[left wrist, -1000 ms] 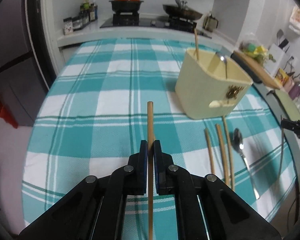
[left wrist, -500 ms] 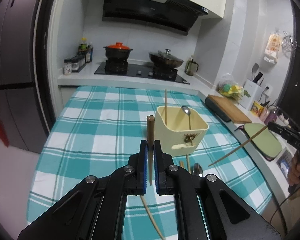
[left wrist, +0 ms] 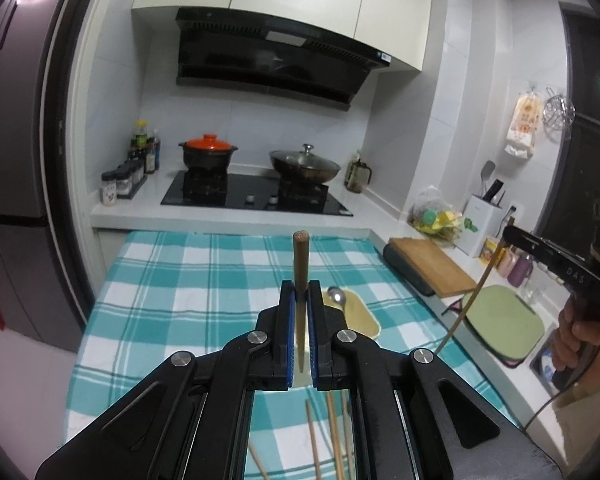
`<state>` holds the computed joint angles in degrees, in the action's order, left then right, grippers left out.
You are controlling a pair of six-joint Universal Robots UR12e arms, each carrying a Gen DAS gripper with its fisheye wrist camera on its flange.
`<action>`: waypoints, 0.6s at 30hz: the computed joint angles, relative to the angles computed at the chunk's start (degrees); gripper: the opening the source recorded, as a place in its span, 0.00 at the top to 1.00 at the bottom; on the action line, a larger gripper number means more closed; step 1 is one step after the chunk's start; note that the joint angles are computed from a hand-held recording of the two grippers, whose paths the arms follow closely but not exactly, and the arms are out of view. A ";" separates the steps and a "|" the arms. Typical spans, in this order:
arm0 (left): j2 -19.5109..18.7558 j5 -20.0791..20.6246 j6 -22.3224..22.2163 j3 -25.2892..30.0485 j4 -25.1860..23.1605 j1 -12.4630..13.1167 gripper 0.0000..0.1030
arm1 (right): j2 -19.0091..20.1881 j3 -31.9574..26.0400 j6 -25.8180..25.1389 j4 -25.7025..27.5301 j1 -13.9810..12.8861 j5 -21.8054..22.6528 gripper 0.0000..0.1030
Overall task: Organize utensils
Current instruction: 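Lift both chopsticks and release them into the cream holder with both tools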
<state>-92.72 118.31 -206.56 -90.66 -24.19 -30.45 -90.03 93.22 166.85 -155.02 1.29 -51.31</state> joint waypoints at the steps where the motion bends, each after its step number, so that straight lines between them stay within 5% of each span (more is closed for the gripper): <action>1: -0.73 -0.07 0.73 1.13 0.01 0.18 0.96 | 0.64 -0.89 0.54 -0.76 0.24 -0.02 0.94; 12: -9.00 -7.79 3.17 12.07 -7.99 3.87 0.96 | 8.49 -8.84 2.61 -6.63 4.01 -0.99 0.94; 18: -12.42 -15.56 1.43 15.25 -16.49 6.45 0.96 | 13.01 -12.42 0.61 2.02 5.85 -1.59 0.94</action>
<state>-105.14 102.75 -205.13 -75.40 -40.68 -24.00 -77.02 80.80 167.46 -153.00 7.14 -52.90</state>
